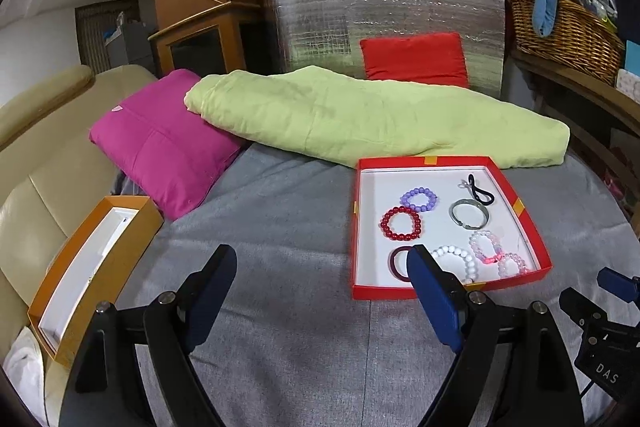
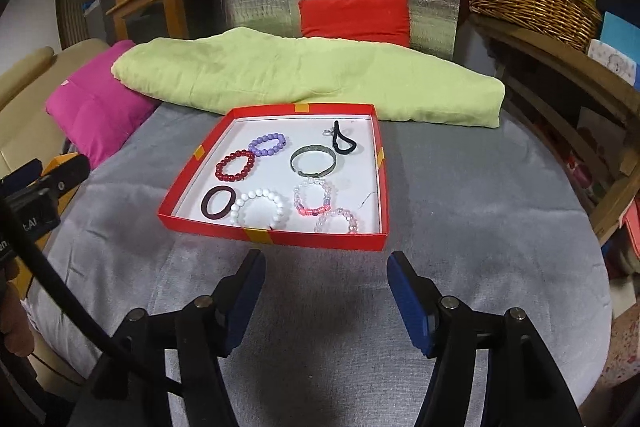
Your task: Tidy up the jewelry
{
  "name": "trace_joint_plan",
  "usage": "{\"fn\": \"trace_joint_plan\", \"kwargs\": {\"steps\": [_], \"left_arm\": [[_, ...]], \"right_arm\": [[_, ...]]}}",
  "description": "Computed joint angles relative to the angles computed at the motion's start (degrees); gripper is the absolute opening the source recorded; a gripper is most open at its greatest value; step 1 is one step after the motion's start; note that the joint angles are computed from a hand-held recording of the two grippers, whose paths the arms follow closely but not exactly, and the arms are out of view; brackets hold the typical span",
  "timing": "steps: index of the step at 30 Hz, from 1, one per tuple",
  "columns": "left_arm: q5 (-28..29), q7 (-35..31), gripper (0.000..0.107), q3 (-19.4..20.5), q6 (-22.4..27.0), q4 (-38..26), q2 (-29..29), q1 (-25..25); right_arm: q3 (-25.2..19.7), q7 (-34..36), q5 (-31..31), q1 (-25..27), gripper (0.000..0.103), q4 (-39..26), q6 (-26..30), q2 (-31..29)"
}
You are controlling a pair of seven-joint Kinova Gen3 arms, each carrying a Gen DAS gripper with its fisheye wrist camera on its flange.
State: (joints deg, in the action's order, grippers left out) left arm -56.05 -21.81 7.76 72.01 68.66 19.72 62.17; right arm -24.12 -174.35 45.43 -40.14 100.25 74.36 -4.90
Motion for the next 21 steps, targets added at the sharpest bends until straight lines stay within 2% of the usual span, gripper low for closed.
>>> {"fn": "trace_joint_plan", "kwargs": {"steps": [10, 21], "left_arm": [[-0.5, -0.8, 0.087, 0.0, -0.2, 0.3, 0.2, 0.8], [0.3, -1.6, 0.087, 0.3, -1.0, 0.4, 0.1, 0.5]], "right_arm": [[-0.8, -2.8, 2.4, -0.8, 0.067, 0.0, 0.8, -0.1], [-0.7, -2.9, 2.3, -0.7, 0.068, 0.2, 0.7, 0.0]]}}
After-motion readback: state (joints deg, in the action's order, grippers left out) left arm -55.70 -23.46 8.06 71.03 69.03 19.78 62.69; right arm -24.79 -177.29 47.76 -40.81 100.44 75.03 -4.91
